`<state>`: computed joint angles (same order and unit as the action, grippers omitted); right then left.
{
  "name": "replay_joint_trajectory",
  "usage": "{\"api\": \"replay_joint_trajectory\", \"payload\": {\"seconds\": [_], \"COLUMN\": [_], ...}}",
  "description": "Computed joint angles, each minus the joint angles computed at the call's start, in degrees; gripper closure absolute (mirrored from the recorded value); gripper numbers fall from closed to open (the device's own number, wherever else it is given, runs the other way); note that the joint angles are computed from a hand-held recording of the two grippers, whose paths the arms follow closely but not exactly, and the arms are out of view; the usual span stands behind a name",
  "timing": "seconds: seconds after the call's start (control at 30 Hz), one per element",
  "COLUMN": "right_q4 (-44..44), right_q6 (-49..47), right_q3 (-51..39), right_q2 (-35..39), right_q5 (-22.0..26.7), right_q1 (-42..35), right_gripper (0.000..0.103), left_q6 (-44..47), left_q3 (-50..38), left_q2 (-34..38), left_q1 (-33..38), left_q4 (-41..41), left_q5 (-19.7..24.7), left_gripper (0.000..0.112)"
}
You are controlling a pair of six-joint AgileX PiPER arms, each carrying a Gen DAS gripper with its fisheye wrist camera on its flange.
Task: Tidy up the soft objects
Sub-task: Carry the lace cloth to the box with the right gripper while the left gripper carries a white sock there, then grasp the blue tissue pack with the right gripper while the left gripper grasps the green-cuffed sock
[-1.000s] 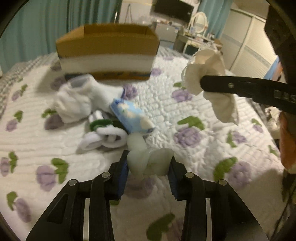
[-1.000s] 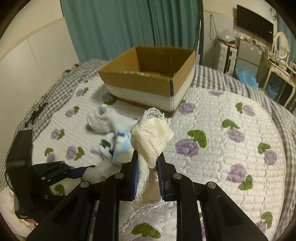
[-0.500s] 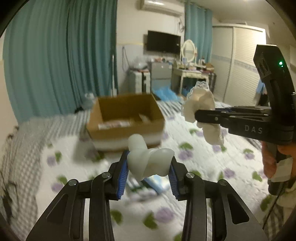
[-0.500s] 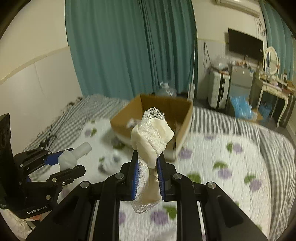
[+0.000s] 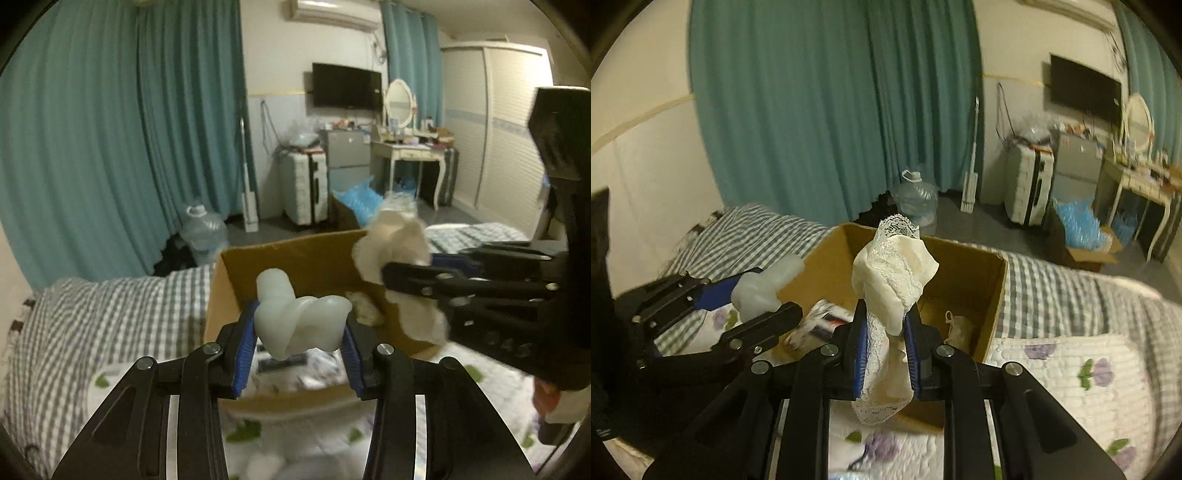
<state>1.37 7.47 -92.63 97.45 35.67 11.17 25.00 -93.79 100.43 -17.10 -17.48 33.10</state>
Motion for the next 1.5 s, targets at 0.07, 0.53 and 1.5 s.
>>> {"api": "replay_joint_trajectory", "payload": {"seconds": [0.07, 0.53, 1.5], "right_q4": [2.50, 3.72, -45.40], "right_q6": [-2.24, 2.81, 65.19], "right_q3": [-0.37, 7.01, 37.76], "right_q2": [1.75, -6.82, -20.63], "right_q5": [-1.57, -5.86, 9.32], "right_q1": [-1.56, -6.63, 29.50], "right_gripper": [0.084, 0.019, 0.002], "left_q6": [-0.18, -6.05, 33.87], "left_q3": [-2.17, 1.73, 43.03], "left_q2": [3.64, -0.39, -32.90], "left_q1": [0.25, 1.17, 19.34], "left_q4": [0.29, 8.89, -30.90], "left_q5": [-2.03, -6.51, -3.46], "left_gripper": [0.063, 0.043, 0.028]}}
